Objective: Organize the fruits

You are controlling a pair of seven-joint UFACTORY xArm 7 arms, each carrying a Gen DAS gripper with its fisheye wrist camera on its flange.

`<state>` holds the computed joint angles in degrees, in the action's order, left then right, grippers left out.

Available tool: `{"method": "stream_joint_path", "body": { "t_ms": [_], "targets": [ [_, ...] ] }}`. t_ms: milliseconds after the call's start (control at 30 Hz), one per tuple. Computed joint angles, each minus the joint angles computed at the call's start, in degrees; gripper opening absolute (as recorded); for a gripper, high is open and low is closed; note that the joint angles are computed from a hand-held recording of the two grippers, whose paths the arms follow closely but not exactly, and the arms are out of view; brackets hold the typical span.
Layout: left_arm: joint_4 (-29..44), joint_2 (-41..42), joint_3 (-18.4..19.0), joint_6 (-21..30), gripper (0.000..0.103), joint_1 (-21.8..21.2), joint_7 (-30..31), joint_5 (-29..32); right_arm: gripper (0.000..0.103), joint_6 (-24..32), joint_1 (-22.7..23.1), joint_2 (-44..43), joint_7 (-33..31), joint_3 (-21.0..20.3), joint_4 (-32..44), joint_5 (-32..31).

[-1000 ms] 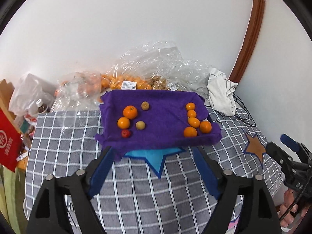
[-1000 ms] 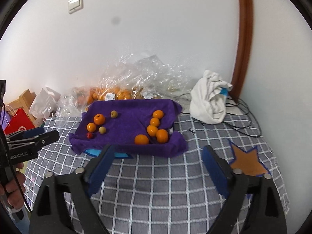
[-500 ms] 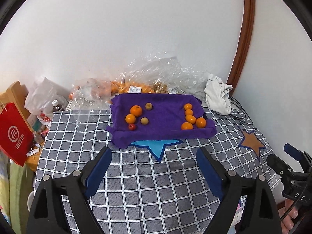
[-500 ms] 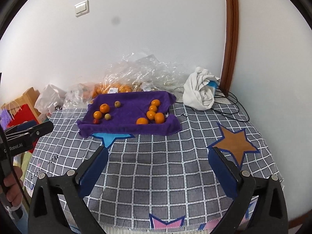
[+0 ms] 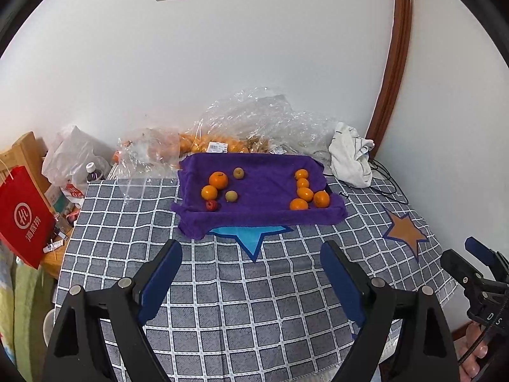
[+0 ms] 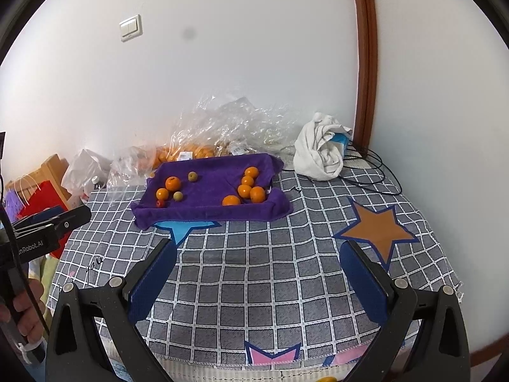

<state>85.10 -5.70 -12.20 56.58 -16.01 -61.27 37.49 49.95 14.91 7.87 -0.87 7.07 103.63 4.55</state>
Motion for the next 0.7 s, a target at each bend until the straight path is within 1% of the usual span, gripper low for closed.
{"method": "stream_joint_path", "body": {
  "t_ms": [267,700],
  "targets": [
    [0.6,0.4,-0.1,0.0,0.088,-0.5,0.2,0.4,0.101,-0.6,-0.1,-1.6,0.5,-0.1,-2.0,-0.4],
    [0.2,-0.1,-0.1,-0.2,0.088,-0.5,-0.2,0.3,0.101,-0.5,-0.3,-2.0,0.2,-0.1,-2.4,-0.5]
  ]
}}
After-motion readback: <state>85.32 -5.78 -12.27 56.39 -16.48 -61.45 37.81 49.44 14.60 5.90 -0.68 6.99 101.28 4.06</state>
